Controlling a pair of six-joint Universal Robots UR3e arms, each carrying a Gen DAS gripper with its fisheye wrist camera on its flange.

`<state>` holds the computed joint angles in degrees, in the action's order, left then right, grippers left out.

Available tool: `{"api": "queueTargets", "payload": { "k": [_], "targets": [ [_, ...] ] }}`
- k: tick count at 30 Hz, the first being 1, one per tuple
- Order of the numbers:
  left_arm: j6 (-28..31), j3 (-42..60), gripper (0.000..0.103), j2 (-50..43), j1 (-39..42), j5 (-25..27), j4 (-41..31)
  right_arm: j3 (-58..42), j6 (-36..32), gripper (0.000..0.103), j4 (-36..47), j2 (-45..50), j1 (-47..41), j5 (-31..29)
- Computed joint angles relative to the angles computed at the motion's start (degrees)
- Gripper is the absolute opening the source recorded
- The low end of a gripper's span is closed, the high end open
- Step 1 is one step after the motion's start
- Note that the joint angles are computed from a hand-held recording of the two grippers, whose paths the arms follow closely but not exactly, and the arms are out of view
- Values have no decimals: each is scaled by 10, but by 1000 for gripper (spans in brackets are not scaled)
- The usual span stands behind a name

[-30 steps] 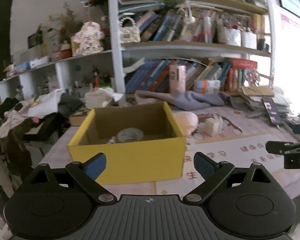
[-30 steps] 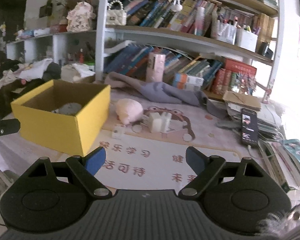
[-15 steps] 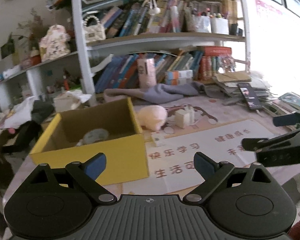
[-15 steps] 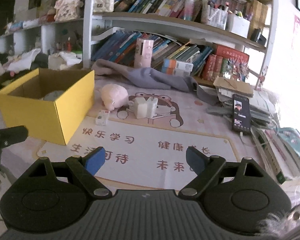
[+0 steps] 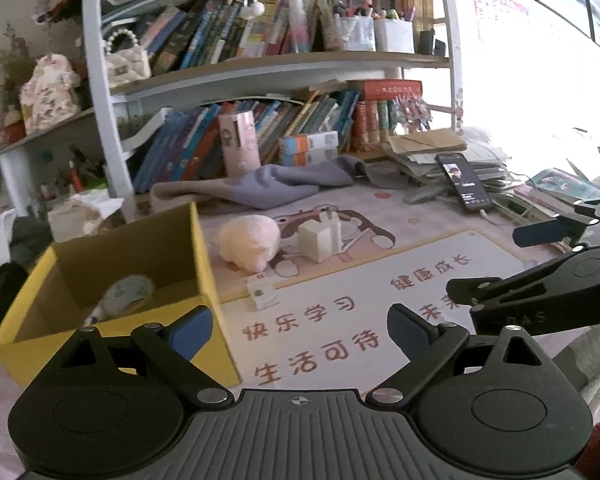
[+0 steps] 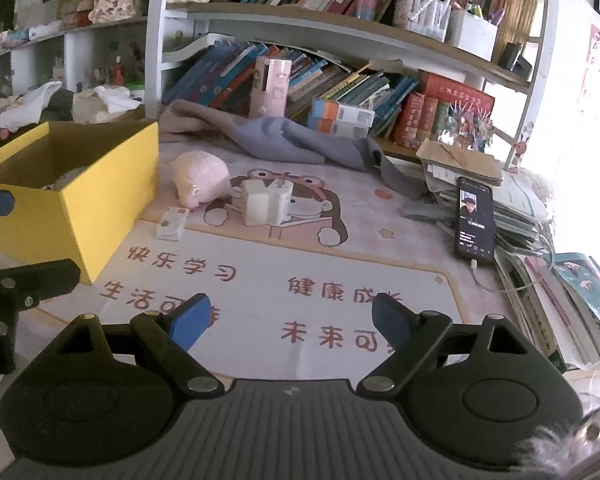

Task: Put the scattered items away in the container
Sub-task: 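Withdraw both tools from the box and move toward the white plugs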

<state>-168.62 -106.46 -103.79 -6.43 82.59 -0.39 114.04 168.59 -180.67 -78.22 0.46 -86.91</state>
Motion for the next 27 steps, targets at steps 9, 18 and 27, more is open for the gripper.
{"api": "queueTargets", "payload": {
  "k": [9,18,27],
  "targets": [
    [-31,159,96,-115,-41,36,-46,-109,-45,87,51,68,-50,55],
    [-70,355,95,-232,-95,114,-145,-255,-102,86,139,156,-103,143],
    [-88,643,95,-396,-128,192,-300,-521,-148,83,312,314,-123,233]
  ]
}}
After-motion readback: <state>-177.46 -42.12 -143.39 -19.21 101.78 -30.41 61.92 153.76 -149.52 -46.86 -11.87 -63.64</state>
